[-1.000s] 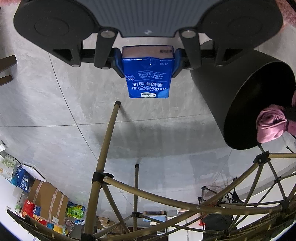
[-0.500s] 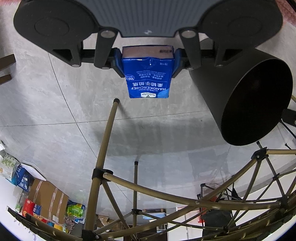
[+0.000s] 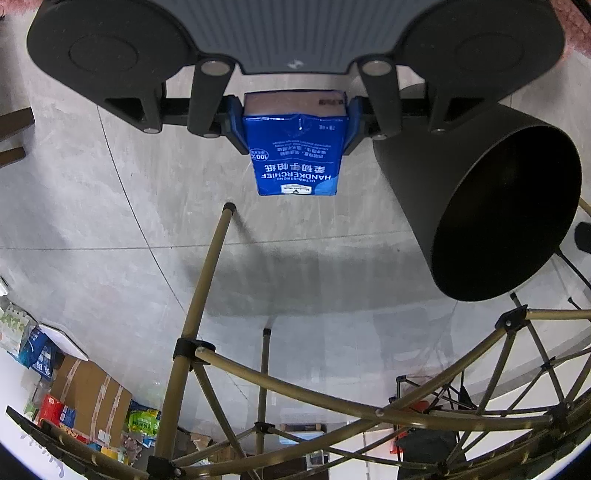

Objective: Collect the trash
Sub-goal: 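Move the right tool over the bin and open it to drop the tissue pack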

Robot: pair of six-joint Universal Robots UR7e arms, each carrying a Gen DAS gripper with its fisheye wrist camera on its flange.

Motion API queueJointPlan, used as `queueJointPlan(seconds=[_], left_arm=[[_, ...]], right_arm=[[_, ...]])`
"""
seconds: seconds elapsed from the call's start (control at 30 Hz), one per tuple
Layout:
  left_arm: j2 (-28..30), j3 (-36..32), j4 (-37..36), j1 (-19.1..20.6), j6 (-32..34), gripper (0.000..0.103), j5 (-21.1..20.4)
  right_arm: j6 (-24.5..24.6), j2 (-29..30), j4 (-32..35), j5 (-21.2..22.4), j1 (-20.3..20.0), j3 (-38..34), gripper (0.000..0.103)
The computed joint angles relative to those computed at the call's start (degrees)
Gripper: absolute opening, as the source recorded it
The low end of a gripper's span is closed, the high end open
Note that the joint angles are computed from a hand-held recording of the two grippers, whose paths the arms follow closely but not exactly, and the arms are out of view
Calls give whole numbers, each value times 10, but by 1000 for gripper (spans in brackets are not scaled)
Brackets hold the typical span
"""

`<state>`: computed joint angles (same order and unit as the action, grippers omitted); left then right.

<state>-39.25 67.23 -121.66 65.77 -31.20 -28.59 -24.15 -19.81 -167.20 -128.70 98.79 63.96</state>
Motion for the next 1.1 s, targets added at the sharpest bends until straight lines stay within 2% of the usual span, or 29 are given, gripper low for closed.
queueJointPlan(seconds=[0.7, 1.1], left_arm=[[-66, 74, -26, 6, -32, 103, 38], [-108, 113, -33, 15, -50, 103, 44]], right_arm=[[11, -8, 10, 36, 28, 9, 50], [5, 19, 36, 61, 55, -29, 50]])
